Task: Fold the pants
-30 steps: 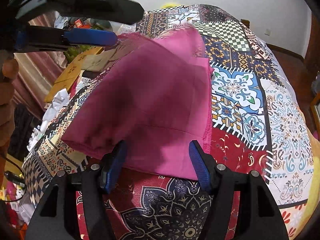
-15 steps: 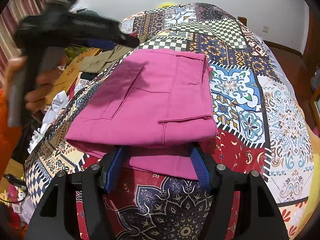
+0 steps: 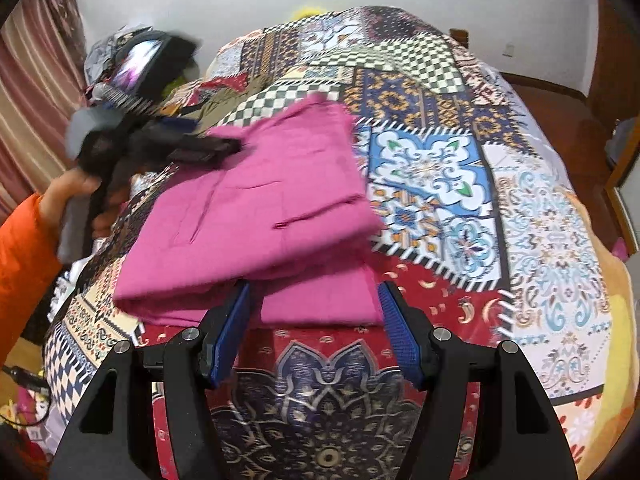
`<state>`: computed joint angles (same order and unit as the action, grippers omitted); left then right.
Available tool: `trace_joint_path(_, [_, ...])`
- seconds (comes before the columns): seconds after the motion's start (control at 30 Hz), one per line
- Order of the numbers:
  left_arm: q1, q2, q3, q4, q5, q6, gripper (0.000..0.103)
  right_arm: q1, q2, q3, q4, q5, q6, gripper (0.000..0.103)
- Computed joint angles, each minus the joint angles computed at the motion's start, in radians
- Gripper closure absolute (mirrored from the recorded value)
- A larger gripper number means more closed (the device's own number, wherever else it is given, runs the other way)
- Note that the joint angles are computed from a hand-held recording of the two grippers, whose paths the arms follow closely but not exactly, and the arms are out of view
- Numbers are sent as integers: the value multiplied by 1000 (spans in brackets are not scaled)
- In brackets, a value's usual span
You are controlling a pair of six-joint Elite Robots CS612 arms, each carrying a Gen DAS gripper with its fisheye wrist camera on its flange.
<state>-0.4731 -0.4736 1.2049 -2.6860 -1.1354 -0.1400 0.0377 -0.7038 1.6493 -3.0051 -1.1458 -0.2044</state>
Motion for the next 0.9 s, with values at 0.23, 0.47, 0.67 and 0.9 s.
trace_joint_path(0.23, [23,-95,165,-33,-46,-122,18,-13,-9,9,-32,-1,44,41])
trace_joint_path(0.47, [37,-160,288,-99,-210,-216,18,2,-31,27,-79,27,6,41])
trace_joint_path(0.67, [40,-190,364,-210,-324,-260,19,24,-29,39,-114,47,-58,43])
trace_joint_path(0.9, [33,-221,438,-296,-262,-268,39,38,-8,14,-57,11,-50,59])
